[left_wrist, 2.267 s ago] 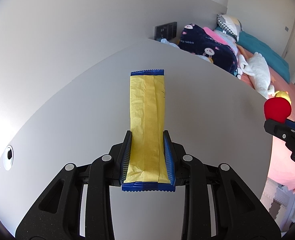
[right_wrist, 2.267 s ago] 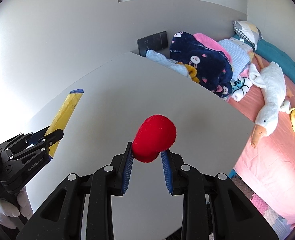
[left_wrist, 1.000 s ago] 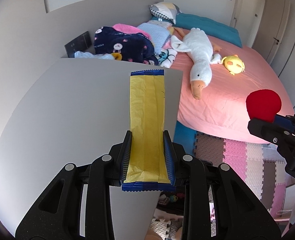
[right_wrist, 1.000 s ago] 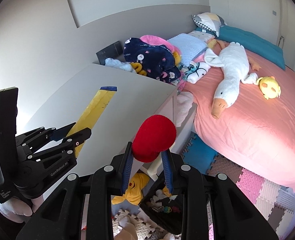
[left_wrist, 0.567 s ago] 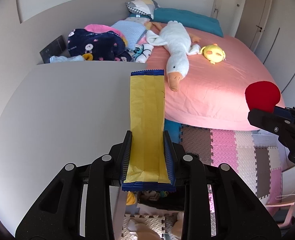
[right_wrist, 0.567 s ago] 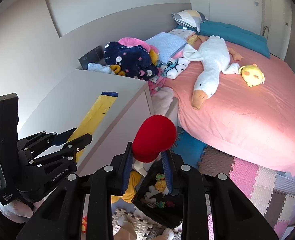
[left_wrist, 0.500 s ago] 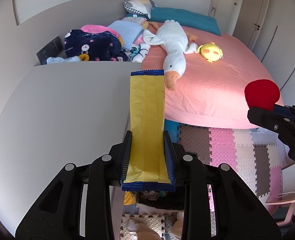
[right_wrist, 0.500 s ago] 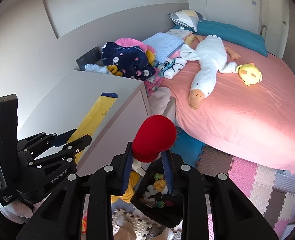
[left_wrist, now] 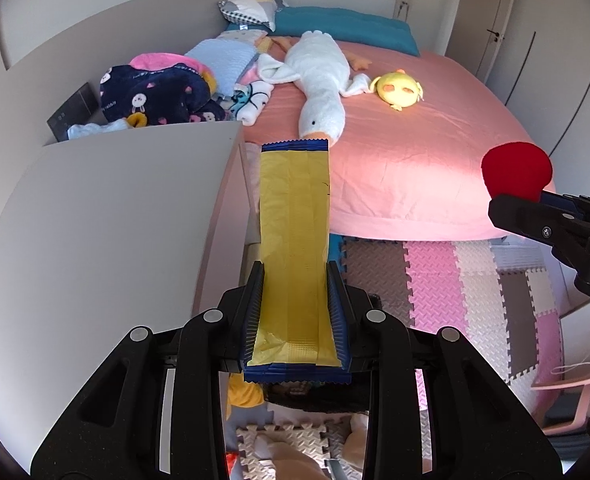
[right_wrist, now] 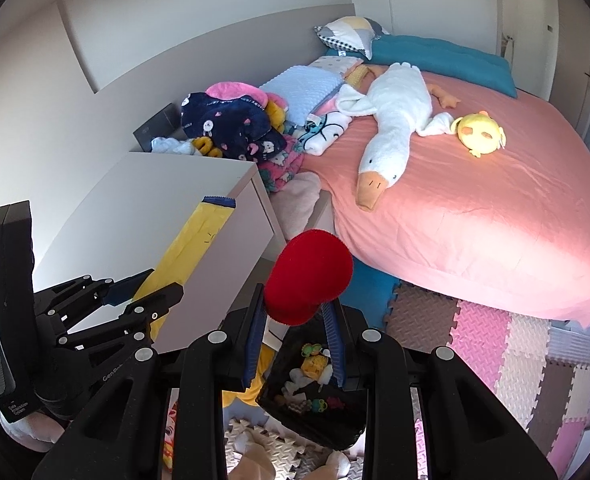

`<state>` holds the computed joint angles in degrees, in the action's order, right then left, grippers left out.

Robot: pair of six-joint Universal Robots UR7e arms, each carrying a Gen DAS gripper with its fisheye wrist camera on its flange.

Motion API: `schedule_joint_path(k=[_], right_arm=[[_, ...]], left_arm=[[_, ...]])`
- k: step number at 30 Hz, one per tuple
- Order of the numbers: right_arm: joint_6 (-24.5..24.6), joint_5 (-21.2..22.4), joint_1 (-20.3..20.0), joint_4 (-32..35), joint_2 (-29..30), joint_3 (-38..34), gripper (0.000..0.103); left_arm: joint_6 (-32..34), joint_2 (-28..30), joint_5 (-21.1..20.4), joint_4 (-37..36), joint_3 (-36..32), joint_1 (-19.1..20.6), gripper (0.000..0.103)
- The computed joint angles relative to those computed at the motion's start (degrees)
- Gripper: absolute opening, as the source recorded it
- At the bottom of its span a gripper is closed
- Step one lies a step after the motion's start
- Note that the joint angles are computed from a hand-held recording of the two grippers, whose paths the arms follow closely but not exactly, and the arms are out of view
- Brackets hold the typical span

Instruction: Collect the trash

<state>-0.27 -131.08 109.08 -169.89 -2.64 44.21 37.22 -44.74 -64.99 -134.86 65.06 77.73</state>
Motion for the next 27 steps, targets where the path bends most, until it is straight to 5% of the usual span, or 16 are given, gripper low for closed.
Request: schedule_joint_path(k=[1, 2, 3, 4, 8, 27], right_arm=[[0.02, -0.71, 0.08, -0.23, 0.03, -0.05, 0.035], [-0.09, -1.49, 0.2, -0.69, 0.08, -0.12, 0.053], [-0.02, -2.22, 0.41, -1.31, 0.31, -0.35, 0.064], [0.16, -3.63, 0.63, -2.54, 0.53, -0.58, 0.077], [-0.87, -5.32, 0.83, -4.95, 0.46, -0.33, 0.082], [-1.7, -5.23, 1.01, -5.91, 0.2, 0.23, 0.082]], left_arm=[[-0.56, 0.01, -0.97, 1.36, -0.63, 0.21, 0.051], [-1.13, 0.12, -1.21, 1.58, -0.98, 0.32, 0.086], [-1.17, -0.07, -1.18, 0.26, -0.49, 0.34, 0.098], [-0.67, -0.01, -1.37, -1.1, -0.38, 0.4, 0.096], [-1.01, 0.25, 0.32, -1.44, -0.82, 0.11, 0.096], [-0.94, -0.41, 0.44, -3.28, -0.07, 0.15, 0.096]])
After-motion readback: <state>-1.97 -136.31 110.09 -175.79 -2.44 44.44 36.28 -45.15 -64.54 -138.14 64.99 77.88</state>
